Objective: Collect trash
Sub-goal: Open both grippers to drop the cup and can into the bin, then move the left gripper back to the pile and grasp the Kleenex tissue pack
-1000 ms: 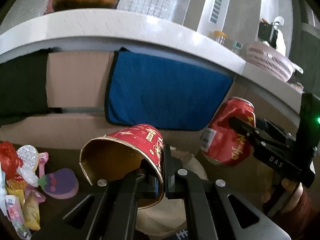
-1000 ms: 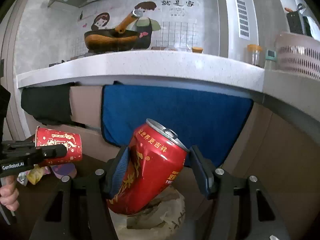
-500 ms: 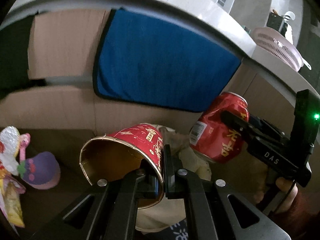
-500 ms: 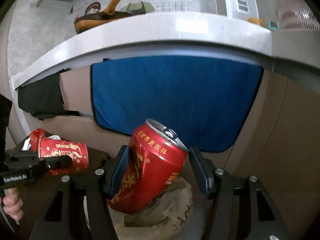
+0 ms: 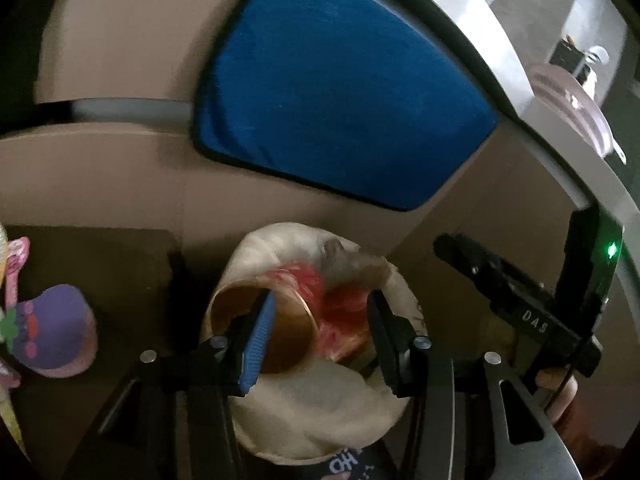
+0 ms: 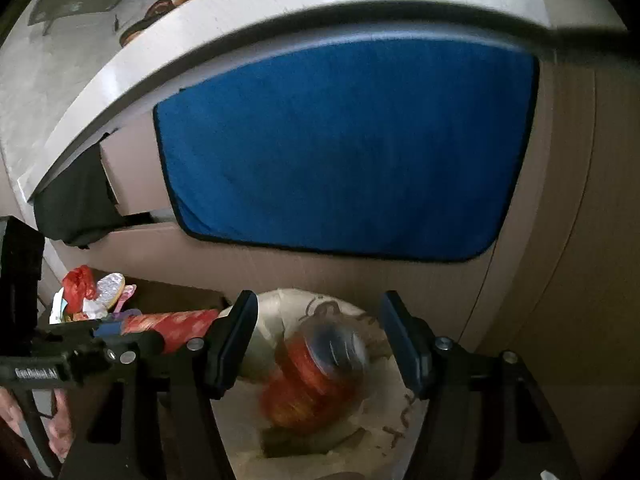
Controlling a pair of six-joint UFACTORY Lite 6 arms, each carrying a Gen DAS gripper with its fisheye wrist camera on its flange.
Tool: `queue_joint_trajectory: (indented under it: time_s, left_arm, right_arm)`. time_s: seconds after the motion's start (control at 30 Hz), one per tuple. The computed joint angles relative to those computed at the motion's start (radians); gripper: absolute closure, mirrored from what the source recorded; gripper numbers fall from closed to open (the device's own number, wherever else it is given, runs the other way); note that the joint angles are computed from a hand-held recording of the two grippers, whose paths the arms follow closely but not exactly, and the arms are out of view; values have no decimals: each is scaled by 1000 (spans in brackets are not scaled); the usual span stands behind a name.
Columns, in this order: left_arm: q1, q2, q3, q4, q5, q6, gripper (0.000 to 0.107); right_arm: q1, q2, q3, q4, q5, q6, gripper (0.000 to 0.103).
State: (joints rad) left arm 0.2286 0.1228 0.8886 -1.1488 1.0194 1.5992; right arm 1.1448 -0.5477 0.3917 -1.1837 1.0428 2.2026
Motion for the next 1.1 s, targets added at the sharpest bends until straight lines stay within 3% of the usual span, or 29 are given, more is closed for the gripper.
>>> queue_joint_trajectory:
  time_s: [0.23, 0.4, 0.57, 0.83, 1.0, 1.1]
  left_arm:
    - [193, 41, 79, 33, 166, -46, 60]
    - [353, 18, 76, 52, 171, 22, 60]
    - [575, 84, 141, 70, 172, 123, 60]
    - [862, 406, 552, 42, 179, 148, 59]
    - [925, 685, 912, 125, 218, -42, 59]
    - [929, 759, 975, 178, 225, -72, 59]
  right_arm:
    - [106, 71, 37, 26, 67, 101, 42]
    - [234, 189, 144, 79, 215, 115, 42]
    - [286, 297, 257, 64, 230, 120, 42]
    - [298, 551, 501, -106, 168, 145, 37]
    - [251, 726, 685, -137, 87, 85, 33]
    - [220, 852, 823, -102, 59, -9, 33]
